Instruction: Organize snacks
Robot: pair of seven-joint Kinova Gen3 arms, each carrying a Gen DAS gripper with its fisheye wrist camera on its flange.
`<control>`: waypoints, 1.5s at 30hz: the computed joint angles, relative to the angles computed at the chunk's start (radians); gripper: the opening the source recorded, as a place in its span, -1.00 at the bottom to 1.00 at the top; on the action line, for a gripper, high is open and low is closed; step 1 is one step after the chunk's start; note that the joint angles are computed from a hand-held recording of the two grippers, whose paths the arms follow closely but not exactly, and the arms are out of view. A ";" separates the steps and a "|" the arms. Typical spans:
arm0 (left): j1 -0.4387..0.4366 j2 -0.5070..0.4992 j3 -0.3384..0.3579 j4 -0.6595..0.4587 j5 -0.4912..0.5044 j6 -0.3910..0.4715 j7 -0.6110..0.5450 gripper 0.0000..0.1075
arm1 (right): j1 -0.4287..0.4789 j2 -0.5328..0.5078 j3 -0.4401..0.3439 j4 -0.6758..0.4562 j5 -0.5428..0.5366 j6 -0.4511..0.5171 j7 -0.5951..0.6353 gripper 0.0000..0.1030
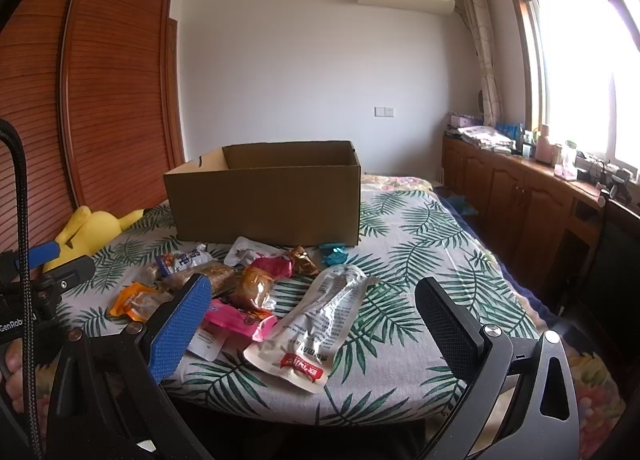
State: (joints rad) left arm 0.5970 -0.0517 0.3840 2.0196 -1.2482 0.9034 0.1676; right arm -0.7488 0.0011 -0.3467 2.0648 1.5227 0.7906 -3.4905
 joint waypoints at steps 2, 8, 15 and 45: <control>0.000 -0.001 0.000 0.002 -0.001 0.000 0.003 0.54 | 0.000 0.000 0.000 0.000 0.001 0.001 -0.001 1.00; 0.001 0.000 0.000 0.002 -0.003 0.001 0.005 0.54 | -0.001 -0.001 -0.001 0.000 -0.001 0.003 0.002 1.00; -0.001 -0.002 -0.001 0.003 -0.002 -0.003 0.003 0.54 | -0.001 -0.001 -0.001 0.002 0.001 0.004 0.000 1.00; -0.021 0.007 -0.018 0.005 0.031 -0.050 -0.024 0.54 | 0.001 0.015 0.004 -0.006 -0.018 0.003 0.030 1.00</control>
